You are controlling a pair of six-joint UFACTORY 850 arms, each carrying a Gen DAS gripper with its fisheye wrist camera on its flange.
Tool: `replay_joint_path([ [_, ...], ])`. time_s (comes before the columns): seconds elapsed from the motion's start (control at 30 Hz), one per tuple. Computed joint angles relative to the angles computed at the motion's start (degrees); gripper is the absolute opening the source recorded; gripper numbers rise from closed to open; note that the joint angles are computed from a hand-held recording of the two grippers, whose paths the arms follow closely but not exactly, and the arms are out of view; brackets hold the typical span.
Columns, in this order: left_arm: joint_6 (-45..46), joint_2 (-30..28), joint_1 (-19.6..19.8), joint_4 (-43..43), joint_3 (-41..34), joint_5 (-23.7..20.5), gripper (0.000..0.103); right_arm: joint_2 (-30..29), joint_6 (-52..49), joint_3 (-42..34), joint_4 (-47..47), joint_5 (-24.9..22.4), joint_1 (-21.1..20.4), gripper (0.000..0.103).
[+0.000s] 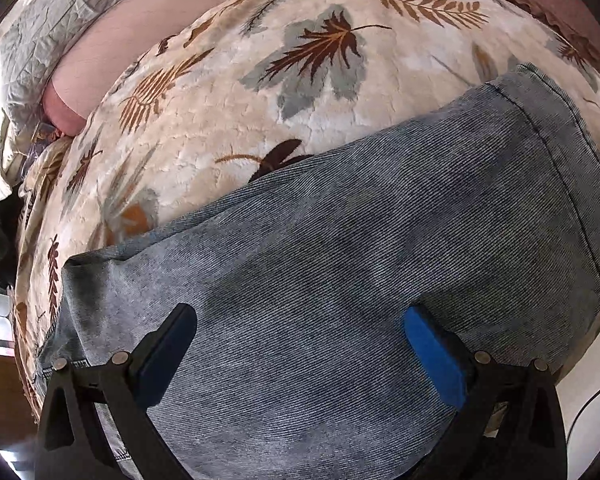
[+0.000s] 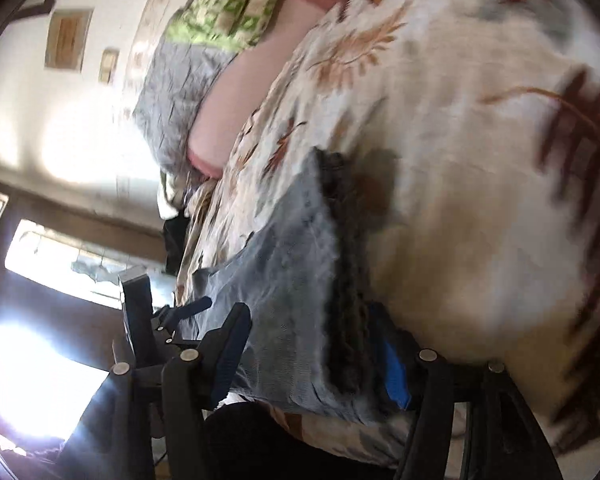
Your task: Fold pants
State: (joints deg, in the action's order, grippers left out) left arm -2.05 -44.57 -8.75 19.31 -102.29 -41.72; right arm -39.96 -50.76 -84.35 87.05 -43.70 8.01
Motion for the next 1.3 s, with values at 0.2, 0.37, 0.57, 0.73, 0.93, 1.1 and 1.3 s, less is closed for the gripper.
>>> replay_joint_path([
  [0.2, -0.6, 1.2, 0.4, -0.8, 1.0, 0.0, 0.103, -2.4, 7.1, -5.1, -7.6, 2.5, 2.2, 0.02],
  [0.37, -3.4, 5.2, 1.9, 0.6, 5.8, 3.3, 0.103, 1.8, 5.2, -1.2, -4.4, 8.2, 3.3, 0.015],
  [0.57, -3.6, 12.1, 7.2, -4.3, 12.6, 7.6, 0.103, 4.9, 13.3, -4.6, -13.7, 14.0, 6.9, 0.015],
  [0.73, -2.7, 18.1, 12.8, -9.1, 18.7, 10.9, 0.103, 2.3, 24.8, -13.4, -26.6, 13.5, 11.4, 0.015],
  [0.93, -4.8, 22.3, 18.3, -8.8, 23.9, 14.7, 0.103, -7.8, 36.1, -29.2, -36.9, 6.1, 17.5, 0.02],
  [1.1, -5.8, 21.6, 21.0, -8.6, 24.5, 14.3, 0.103, -16.3, 40.4, -39.5, -35.8, -0.5, 20.5, 0.059],
  [1.3, -2.6, 20.2, 20.8, -12.9, 24.1, 14.1, 0.103, -11.5, 31.0, -29.9, -23.2, 6.5, 19.0, 0.063],
])
